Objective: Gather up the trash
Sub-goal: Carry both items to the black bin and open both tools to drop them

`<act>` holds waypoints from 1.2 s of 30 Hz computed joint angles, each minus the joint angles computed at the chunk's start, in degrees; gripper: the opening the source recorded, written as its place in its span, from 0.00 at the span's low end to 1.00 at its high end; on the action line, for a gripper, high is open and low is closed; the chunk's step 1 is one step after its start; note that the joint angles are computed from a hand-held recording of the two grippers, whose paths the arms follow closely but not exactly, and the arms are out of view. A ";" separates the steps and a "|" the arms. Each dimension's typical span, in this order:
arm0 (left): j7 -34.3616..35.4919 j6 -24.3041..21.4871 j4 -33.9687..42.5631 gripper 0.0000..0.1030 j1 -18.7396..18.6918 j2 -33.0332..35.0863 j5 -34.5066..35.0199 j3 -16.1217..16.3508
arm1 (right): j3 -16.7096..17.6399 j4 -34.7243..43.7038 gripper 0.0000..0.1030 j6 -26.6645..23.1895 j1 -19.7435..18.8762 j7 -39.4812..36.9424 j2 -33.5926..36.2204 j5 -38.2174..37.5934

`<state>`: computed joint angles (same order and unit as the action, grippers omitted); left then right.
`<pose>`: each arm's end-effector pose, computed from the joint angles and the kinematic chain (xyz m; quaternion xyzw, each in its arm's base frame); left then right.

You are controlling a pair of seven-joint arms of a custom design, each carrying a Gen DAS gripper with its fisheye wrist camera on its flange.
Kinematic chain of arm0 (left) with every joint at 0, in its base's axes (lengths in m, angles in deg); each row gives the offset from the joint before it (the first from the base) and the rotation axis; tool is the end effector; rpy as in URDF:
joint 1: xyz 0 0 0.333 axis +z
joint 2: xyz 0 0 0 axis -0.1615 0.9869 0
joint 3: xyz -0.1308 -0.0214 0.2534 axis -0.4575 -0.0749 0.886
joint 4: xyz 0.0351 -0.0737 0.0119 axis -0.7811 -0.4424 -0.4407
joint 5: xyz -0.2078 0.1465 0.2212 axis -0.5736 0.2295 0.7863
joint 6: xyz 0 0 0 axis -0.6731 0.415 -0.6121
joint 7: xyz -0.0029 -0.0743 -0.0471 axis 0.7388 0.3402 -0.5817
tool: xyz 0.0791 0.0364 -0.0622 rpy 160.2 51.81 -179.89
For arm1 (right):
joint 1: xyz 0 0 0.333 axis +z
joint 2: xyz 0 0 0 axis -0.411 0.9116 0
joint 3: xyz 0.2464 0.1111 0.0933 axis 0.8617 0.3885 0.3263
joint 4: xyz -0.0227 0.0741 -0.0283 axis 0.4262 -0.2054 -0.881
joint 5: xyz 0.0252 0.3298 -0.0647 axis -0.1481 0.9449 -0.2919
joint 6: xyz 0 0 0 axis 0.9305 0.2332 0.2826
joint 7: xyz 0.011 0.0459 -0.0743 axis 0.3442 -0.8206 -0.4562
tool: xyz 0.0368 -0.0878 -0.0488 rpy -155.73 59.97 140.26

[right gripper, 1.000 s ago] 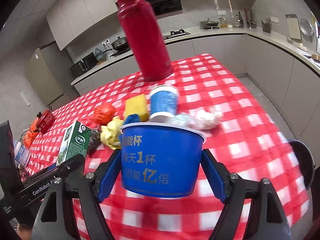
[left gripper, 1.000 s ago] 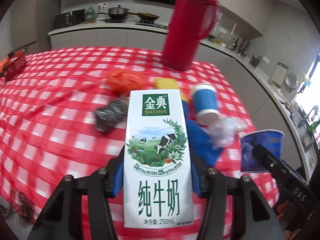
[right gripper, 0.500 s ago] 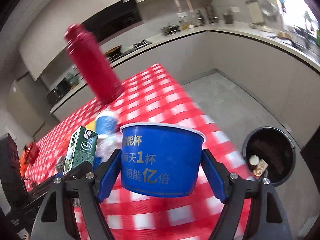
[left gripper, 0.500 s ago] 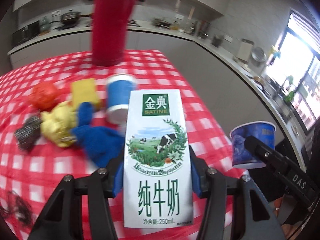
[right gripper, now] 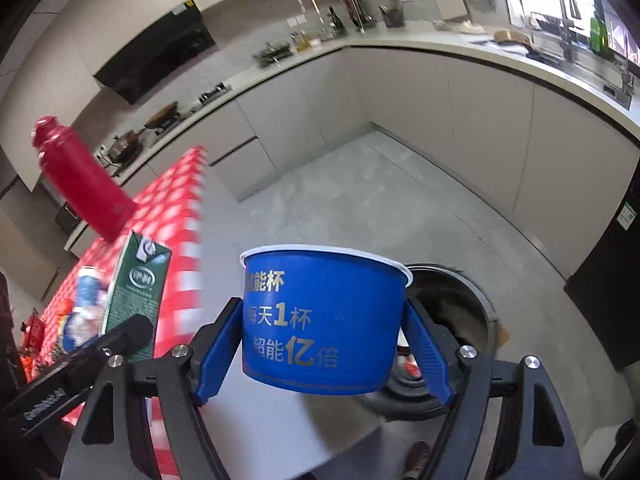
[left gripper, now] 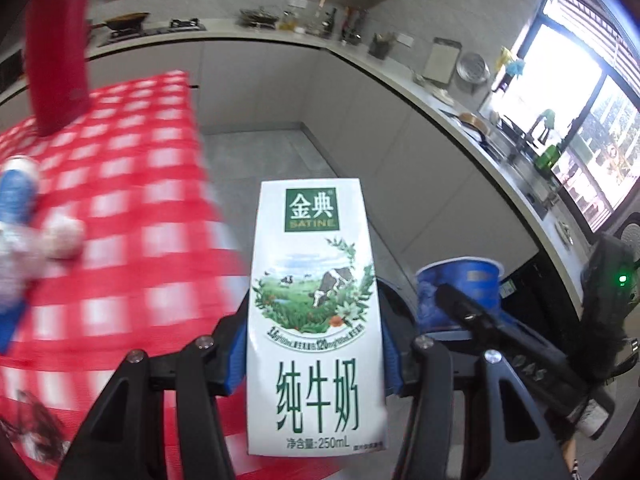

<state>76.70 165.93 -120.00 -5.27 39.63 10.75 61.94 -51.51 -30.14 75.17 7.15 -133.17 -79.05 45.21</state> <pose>0.5871 -0.0715 0.4793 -0.4433 0.8257 -0.3488 0.0019 0.3447 0.3606 0.5624 -0.3933 0.8478 -0.2063 0.2898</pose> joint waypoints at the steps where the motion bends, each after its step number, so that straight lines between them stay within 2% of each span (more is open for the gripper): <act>1: -0.20 0.80 -0.94 0.53 -0.52 -0.33 -0.03 -0.35 | -0.73 -2.61 0.78 1.39 -0.20 -0.69 -1.53 0.87; 4: -3.66 4.41 -3.15 0.53 -3.43 0.35 1.78 -1.44 | -2.76 -12.76 0.78 8.17 -1.90 -2.68 -7.00 4.34; 9: -8.86 10.74 -6.62 0.53 -6.68 2.62 6.80 -2.30 | -3.76 -22.89 0.78 16.82 -5.06 -6.93 -10.15 8.69; 13: -13.47 14.06 -8.60 0.53 -8.23 4.66 11.71 -2.72 | -3.83 -27.45 0.78 22.61 -7.33 -10.48 -10.01 11.66; 19: -20.11 14.37 -8.08 0.55 -9.47 7.70 18.31 -3.06 | -4.53 -30.40 0.79 27.16 -9.09 -16.32 -8.10 17.10; 24: -24.90 13.51 -6.39 0.71 -10.01 8.77 22.91 -3.14 | -3.51 -31.81 0.80 26.82 -10.76 -16.46 -9.84 18.12; 29: -25.06 14.51 -7.59 0.71 -9.24 5.43 22.37 -4.32 | -1.81 -31.02 0.80 23.15 -12.09 -15.15 -13.49 17.13; 36: -22.76 10.94 -8.17 0.71 -8.17 -1.50 18.47 -3.49 | -0.56 -25.26 0.80 16.42 -11.86 -16.99 -16.06 17.47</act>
